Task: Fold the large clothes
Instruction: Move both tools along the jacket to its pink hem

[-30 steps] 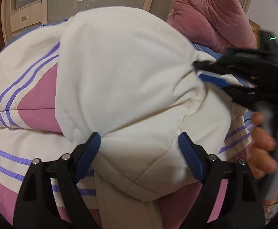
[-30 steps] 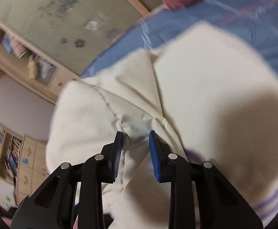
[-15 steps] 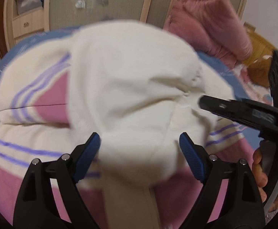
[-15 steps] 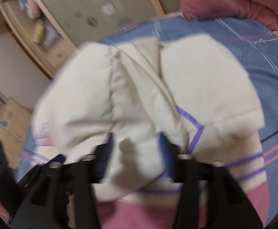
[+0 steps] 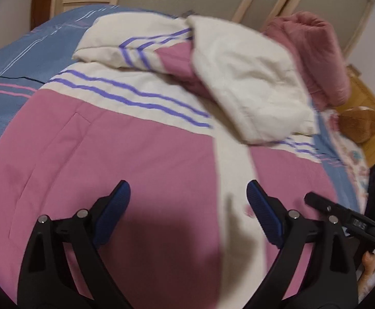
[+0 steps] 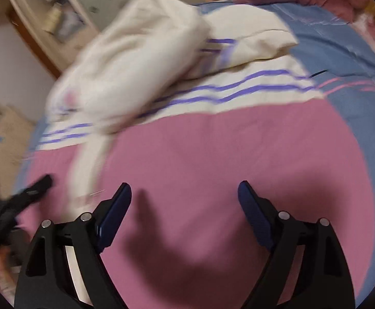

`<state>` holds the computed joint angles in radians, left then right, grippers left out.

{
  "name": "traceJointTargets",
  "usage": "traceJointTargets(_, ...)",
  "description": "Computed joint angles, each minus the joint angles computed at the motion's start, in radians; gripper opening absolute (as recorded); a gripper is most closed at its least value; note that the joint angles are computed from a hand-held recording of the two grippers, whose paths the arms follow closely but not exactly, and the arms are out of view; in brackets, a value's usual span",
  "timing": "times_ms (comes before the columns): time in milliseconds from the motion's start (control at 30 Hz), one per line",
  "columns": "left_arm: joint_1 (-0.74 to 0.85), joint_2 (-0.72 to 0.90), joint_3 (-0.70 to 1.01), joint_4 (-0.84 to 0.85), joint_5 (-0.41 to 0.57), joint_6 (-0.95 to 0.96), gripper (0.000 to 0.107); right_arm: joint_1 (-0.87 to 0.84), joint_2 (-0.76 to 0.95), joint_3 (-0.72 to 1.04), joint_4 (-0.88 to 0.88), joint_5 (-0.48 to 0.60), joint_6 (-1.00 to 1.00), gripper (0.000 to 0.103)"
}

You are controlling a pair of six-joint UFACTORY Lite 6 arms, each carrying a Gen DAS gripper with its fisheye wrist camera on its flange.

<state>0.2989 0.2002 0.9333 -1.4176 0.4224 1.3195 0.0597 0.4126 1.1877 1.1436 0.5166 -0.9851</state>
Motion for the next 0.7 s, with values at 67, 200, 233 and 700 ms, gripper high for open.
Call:
traceJointTargets(67, 0.043, -0.038, -0.039, -0.009, 0.134, -0.015, 0.093, -0.063, -0.058, -0.095, 0.146, 0.166, -0.135, 0.086)
traceJointTargets(200, 0.049, -0.051, -0.064, 0.041, 0.327, -0.089, 0.094, -0.169, -0.126, -0.228, 0.180, 0.350, -0.173, 0.086)
traceJointTargets(233, 0.034, -0.060, -0.077, 0.055, 0.334, -0.097, 0.094, -0.176, -0.152, -0.255, 0.174, 0.343, -0.171, 0.086)
traceJointTargets(700, -0.049, 0.050, -0.143, 0.126, 0.577, -0.197, 0.097, -0.289, -0.280, -0.422, 0.167, 0.338, -0.245, 0.086)
